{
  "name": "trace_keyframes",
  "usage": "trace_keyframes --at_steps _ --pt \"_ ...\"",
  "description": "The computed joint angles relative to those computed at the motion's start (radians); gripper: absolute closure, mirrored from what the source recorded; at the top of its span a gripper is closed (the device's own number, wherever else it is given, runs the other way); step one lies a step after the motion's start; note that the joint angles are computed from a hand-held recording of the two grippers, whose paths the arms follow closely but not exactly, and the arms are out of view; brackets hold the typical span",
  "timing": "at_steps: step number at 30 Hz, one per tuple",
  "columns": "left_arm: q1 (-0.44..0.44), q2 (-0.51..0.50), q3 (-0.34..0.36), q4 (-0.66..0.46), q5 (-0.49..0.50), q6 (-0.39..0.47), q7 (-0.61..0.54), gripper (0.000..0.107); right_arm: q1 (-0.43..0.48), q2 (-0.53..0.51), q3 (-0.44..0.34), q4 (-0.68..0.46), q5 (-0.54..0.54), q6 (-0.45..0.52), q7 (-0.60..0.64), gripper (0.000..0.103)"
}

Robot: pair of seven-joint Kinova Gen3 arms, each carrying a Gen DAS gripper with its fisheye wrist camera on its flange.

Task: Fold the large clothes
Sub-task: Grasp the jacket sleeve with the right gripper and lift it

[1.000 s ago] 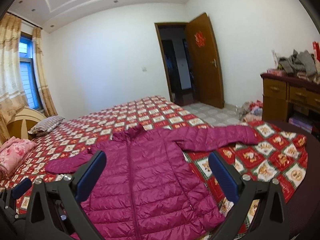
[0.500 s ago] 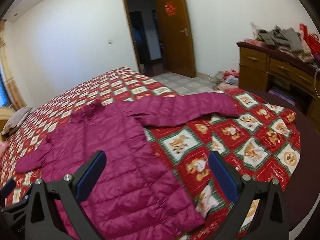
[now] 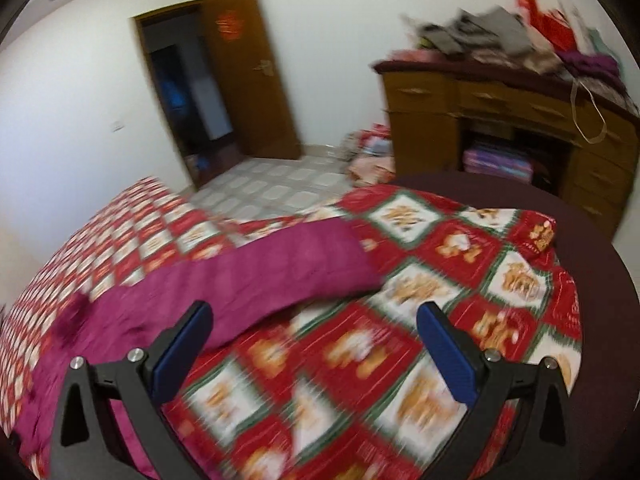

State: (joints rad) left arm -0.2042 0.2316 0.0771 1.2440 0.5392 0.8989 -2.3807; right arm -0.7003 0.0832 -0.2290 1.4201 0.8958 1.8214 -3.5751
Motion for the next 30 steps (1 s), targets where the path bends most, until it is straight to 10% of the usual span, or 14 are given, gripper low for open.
trace_keyframes --at_steps 15,23,30 --pt "0.068 0.284 0.016 -0.21 -0.259 -0.089 0.266 0.006 0.34 -0.038 0.117 0.159 -0.257 -0.423 0.143 0.031" --pt "0.069 0.336 0.019 -0.239 -0.298 -0.041 0.284 0.006 0.344 -0.059 0.111 0.191 -0.251 -0.445 0.181 0.084" --pt "0.059 0.369 0.027 -0.288 -0.293 0.024 0.303 0.006 0.274 -0.034 0.06 0.061 -0.122 -0.327 0.242 0.087"
